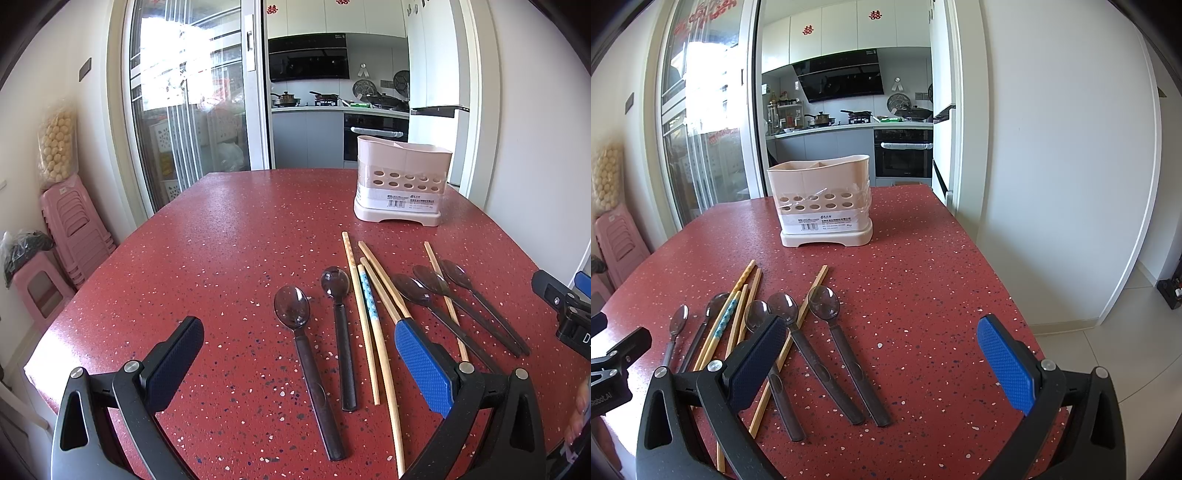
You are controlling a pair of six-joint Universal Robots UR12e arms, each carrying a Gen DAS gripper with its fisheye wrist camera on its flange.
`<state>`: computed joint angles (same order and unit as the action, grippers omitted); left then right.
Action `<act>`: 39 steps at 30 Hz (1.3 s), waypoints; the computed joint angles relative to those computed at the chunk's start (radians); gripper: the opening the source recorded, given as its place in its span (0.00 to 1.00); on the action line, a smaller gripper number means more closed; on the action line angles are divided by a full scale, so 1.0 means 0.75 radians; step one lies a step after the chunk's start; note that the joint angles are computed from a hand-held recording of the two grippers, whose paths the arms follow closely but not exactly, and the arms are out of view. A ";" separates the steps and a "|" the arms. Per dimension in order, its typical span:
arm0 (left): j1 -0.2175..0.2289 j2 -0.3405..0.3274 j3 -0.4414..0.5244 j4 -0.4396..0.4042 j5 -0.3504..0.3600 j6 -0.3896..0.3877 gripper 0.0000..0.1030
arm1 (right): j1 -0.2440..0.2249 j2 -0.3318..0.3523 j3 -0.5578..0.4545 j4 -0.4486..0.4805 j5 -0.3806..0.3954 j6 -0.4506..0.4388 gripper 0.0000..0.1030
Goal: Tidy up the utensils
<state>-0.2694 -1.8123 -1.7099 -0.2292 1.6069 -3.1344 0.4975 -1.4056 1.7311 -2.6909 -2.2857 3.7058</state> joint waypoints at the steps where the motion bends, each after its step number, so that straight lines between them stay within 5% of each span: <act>1: -0.001 0.000 0.000 0.001 0.001 0.000 1.00 | -0.003 -0.001 0.002 -0.003 0.002 -0.003 1.00; 19: -0.002 0.000 -0.002 -0.002 0.002 0.003 1.00 | -0.001 -0.002 0.002 0.006 0.007 0.006 1.00; 25: 0.005 -0.003 0.015 -0.089 0.004 0.001 1.00 | -0.014 -0.008 -0.003 0.027 0.053 -0.016 1.00; 31: 0.037 -0.034 0.111 -0.369 0.009 -0.067 1.00 | -0.086 -0.021 -0.055 0.196 0.236 -0.086 1.00; 39: 0.071 -0.086 0.226 -0.632 -0.067 -0.070 1.00 | -0.234 0.021 -0.200 0.568 0.625 -0.165 0.97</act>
<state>-0.2165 -1.8767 -1.5406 -0.7030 1.5566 -3.1866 0.3219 -1.3899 1.5810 -2.2652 -1.8171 3.5822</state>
